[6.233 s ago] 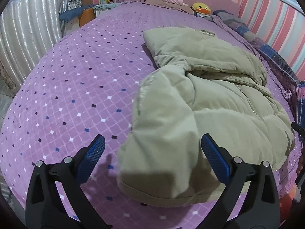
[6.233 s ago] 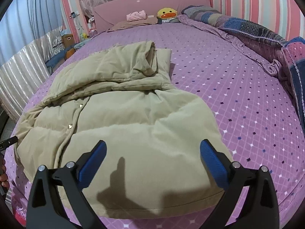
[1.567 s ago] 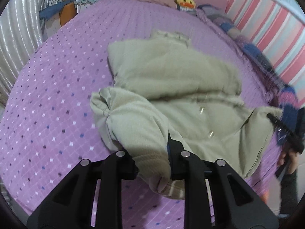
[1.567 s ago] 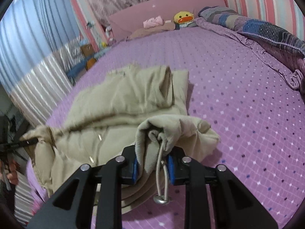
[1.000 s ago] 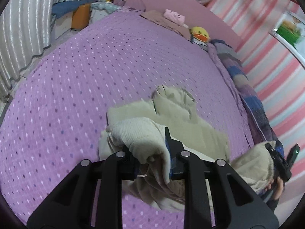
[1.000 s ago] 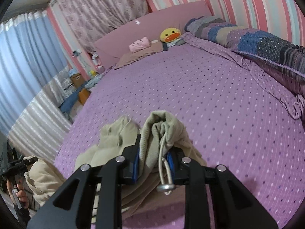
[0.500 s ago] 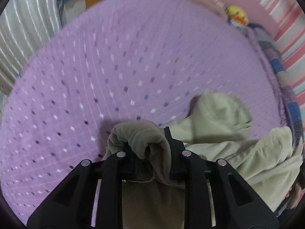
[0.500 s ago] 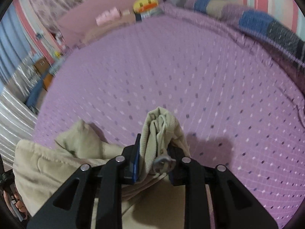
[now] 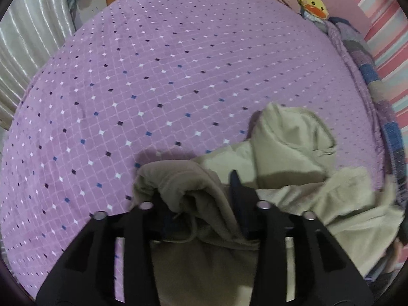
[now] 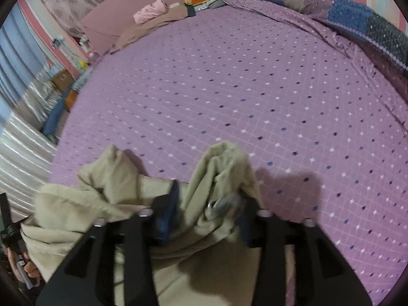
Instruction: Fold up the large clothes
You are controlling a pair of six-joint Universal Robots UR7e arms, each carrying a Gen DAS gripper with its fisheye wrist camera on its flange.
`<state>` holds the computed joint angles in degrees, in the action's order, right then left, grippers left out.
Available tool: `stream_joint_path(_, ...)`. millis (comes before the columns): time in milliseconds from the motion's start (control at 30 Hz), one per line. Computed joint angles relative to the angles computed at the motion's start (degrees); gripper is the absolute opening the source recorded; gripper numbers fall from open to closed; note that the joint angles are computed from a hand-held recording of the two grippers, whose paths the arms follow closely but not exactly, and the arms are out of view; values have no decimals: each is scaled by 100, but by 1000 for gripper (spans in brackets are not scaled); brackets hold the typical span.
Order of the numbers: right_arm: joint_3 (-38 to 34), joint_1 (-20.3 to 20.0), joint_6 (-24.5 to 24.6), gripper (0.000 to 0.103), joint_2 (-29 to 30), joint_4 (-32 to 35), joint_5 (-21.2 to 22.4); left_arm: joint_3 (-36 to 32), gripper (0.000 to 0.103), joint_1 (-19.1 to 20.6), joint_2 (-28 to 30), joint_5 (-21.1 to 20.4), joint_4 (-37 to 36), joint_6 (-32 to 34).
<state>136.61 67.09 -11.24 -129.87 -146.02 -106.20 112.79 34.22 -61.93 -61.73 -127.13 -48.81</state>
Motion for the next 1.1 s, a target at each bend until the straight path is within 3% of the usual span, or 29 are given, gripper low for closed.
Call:
stream_joint_path(33, -1, -34, -13, 57, -46, 38, 105, -20, 63, 12, -39, -142, -116, 23)
stream_joint_path(67, -8, -74, -5, 63, -109, 97, 219, -29, 77, -2, -74, -232, -220, 27)
stream_joint_path(100, -24, -120, 27, 68, -167, 175, 349, -38, 86, -34, -130, -306, -302, 6)
stream_joint_path(133, -42, -146, 185, 69, -236, 229, 462, -38, 87, -42, -171, -343, -332, 5)
stream_joint_path(300, -49, 68, 157, 69, -564, 166, 542, -42, 88, -367, -372, -172, 17, -68)
stream_joint_path(500, 198, 1155, 74, 69, -1000, 115, -285, 385, 92, -962, -965, 328, 96, -297)
stream_joint_path(600, 456, 1868, 208, 69, -1061, 264, -797, 604, 93, -1271, -1089, 262, 70, -389)
stream_joint_path(733, 783, 2633, 460, 69, -837, 373, -1290, 923, 93, -1751, -833, -104, -151, -608)
stream_joint_path(833, 947, 2876, 617, 69, -672, 338, -1337, 1059, 87, -1950, -516, -350, -571, -773)
stream_joint_path(967, 1086, 3000, 765, 68, -350, 77, -1375, 926, 71, -2048, -40, -202, -523, -928)
stream_joint_path(1033, 1157, 3081, 727, 58, -56, -275, -1540, 822, 66, -2014, 188, -78, -444, -912)
stream_joint_path(1067, 1180, 3098, 686, 38, 122, -415, -1664, 777, 59, -1981, 273, -32, -420, -905)
stream_joint_path(1100, 1181, 3085, 657, 26, 302, -525, -1747, 718, 55, -1917, 370, 18, -390, -893)
